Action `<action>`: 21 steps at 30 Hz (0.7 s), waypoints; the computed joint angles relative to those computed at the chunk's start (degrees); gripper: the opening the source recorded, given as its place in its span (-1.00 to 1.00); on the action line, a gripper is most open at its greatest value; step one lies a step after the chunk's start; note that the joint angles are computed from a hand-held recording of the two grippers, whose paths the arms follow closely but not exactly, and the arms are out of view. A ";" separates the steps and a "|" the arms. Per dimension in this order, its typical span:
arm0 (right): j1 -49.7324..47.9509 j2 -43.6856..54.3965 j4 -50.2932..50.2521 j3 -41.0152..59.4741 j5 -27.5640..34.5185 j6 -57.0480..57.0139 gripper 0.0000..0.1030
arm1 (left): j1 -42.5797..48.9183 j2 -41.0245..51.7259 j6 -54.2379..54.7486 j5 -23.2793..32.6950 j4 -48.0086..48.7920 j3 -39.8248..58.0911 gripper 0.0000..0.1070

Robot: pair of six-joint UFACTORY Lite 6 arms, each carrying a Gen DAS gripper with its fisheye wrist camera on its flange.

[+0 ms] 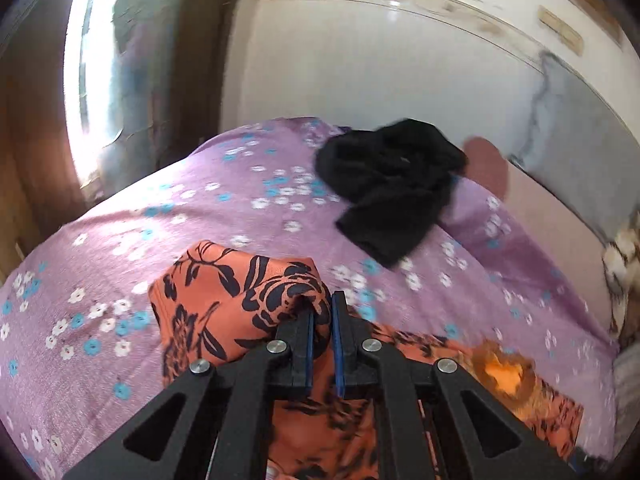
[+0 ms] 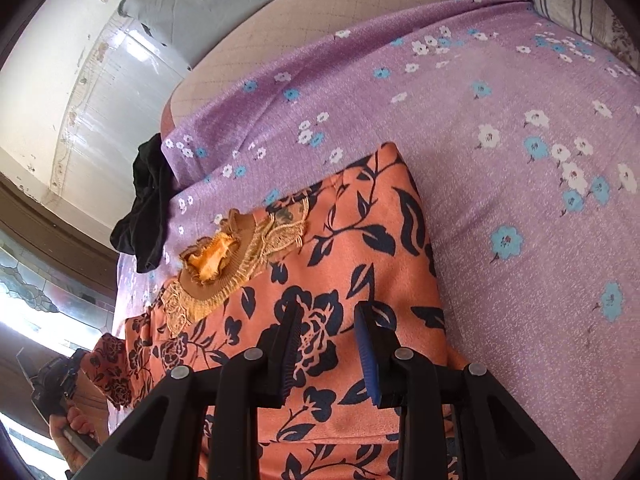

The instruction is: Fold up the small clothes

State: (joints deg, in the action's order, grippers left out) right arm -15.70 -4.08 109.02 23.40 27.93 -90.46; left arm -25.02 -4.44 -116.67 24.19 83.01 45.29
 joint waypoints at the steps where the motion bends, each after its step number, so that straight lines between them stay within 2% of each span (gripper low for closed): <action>1: -0.76 -0.75 -0.73 -0.23 0.67 0.63 -0.39 | -6.00 3.05 1.87 2.08 -0.54 2.96 -0.86; 5: -4.04 -2.46 -4.07 -0.59 3.14 3.57 -0.40 | -28.89 25.67 15.58 12.71 -10.57 22.85 -0.79; 7: -5.85 -3.40 -5.17 -0.75 3.90 4.03 -0.40 | -34.79 36.90 27.39 12.27 -19.26 33.35 -0.73; 9: -8.38 -4.26 -7.28 -0.52 4.99 5.01 -0.40 | -38.66 43.88 37.19 12.97 -26.70 40.20 -0.58; 10: -9.95 -4.58 -8.36 -0.40 6.05 5.47 -0.38 | -40.41 45.67 39.20 14.75 -27.92 42.07 -0.31; 11: -11.31 -4.76 -9.36 -0.20 7.21 6.05 -0.26 | -41.78 46.28 39.20 17.24 -27.49 42.40 0.10; 12: -12.71 -4.77 -10.61 0.11 8.59 6.73 -0.07 | -42.71 45.88 38.61 19.98 -27.10 42.06 0.23; 13: -13.94 -5.02 -11.57 0.16 10.10 7.33 0.30 | -42.98 43.45 36.75 21.34 -26.30 39.43 0.26; 14: -14.92 -5.65 -11.65 -0.18 11.48 7.41 0.39 | -42.92 39.46 34.48 21.27 -25.71 35.49 0.26; 17: -13.72 -9.40 -12.56 -1.07 11.08 7.83 0.39 | -39.44 22.70 25.22 19.09 -21.68 20.52 0.32; 18: -11.98 -11.18 -12.48 -1.60 9.72 7.37 0.39 | -37.98 17.11 20.76 19.83 -19.65 15.51 0.37; 19: -9.68 -13.10 -12.12 -2.19 8.05 6.67 0.39 | -36.04 12.33 16.43 21.13 -18.16 11.07 0.50; 21: -3.34 -16.99 -10.58 -3.55 3.57 4.44 0.38 | -30.49 6.99 11.85 23.36 -18.24 4.74 0.54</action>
